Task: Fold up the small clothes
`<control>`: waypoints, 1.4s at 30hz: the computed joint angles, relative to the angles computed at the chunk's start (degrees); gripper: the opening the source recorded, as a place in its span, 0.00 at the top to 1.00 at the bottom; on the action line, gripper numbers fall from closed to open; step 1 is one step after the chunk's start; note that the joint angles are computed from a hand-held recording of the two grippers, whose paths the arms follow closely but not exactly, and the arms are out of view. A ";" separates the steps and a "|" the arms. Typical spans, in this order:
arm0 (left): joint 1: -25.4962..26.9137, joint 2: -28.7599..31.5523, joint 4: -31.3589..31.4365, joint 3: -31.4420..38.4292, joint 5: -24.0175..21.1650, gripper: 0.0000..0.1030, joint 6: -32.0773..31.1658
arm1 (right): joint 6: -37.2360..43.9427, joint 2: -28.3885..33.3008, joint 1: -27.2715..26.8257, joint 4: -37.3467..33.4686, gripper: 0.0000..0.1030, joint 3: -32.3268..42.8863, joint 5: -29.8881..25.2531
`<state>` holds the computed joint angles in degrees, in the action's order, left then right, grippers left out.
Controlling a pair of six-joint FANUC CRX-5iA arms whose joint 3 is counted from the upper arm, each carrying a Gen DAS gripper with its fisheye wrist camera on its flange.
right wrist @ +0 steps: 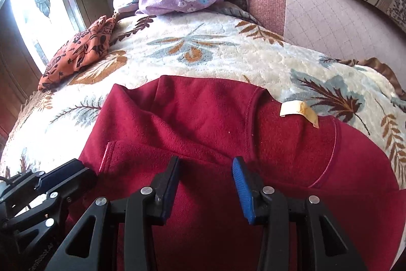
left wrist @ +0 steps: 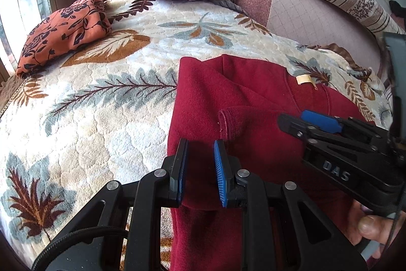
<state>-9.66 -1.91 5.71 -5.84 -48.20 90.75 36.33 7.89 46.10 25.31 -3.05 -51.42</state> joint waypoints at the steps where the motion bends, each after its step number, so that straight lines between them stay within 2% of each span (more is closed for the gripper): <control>1: -0.13 -0.01 -0.38 0.10 -0.03 0.82 0.20 | -0.32 -1.12 0.22 -0.40 0.60 -0.67 -0.03; 8: -0.54 -0.40 -1.58 0.15 -0.14 0.82 1.19 | -8.01 -10.86 4.06 3.36 0.59 -10.19 -2.29; 10: -0.85 -0.54 -2.36 0.18 -0.15 0.82 1.68 | -10.34 -11.85 3.92 3.83 0.54 -11.77 -4.28; 11: -1.05 -0.64 -2.91 0.22 -0.25 0.82 1.99 | -9.97 -11.44 3.38 2.55 0.54 -11.58 -5.56; 13: -1.45 -1.13 -4.02 0.07 -0.44 0.82 2.45 | -10.01 -12.49 2.90 2.43 0.53 -13.42 -3.74; 16: -2.04 -2.50 -5.76 -0.81 -0.67 0.81 2.23 | -8.36 -13.00 3.82 1.55 0.54 -11.97 -6.88; 18: -2.52 -3.83 -6.91 -1.72 -0.68 0.79 2.44 | -9.68 -15.64 5.16 2.17 0.52 -13.52 -7.48; 20: -2.90 -4.73 -7.43 -2.06 -1.98 0.79 2.24 | -11.53 -18.37 6.68 3.12 0.50 -15.46 -9.12; 23: -2.20 -6.71 -4.94 -3.69 -3.44 0.79 -0.01 | -14.61 -23.24 9.37 4.24 0.48 -18.48 -14.41; 27: -1.34 -9.05 -2.74 -4.99 -7.23 0.79 -1.38 | -21.96 -30.73 13.03 6.17 0.36 -23.48 -21.21; 31: -0.41 -13.44 -2.70 -7.89 -9.30 0.79 -1.24 | -27.97 -36.65 16.27 5.86 0.36 -26.72 -26.94; 35: 1.69 -17.15 -0.33 -11.17 -12.22 0.79 -2.39 | -31.67 -41.36 18.62 3.34 0.36 -28.99 -27.34; 39: 2.96 -21.11 0.25 -13.88 -14.29 0.79 -3.16 | -34.90 -42.31 20.39 5.46 0.36 -30.36 -28.06; 42: 3.71 -23.37 0.10 -15.37 -15.93 0.79 -3.32 | -34.75 -41.13 19.81 6.40 0.36 -30.32 -27.63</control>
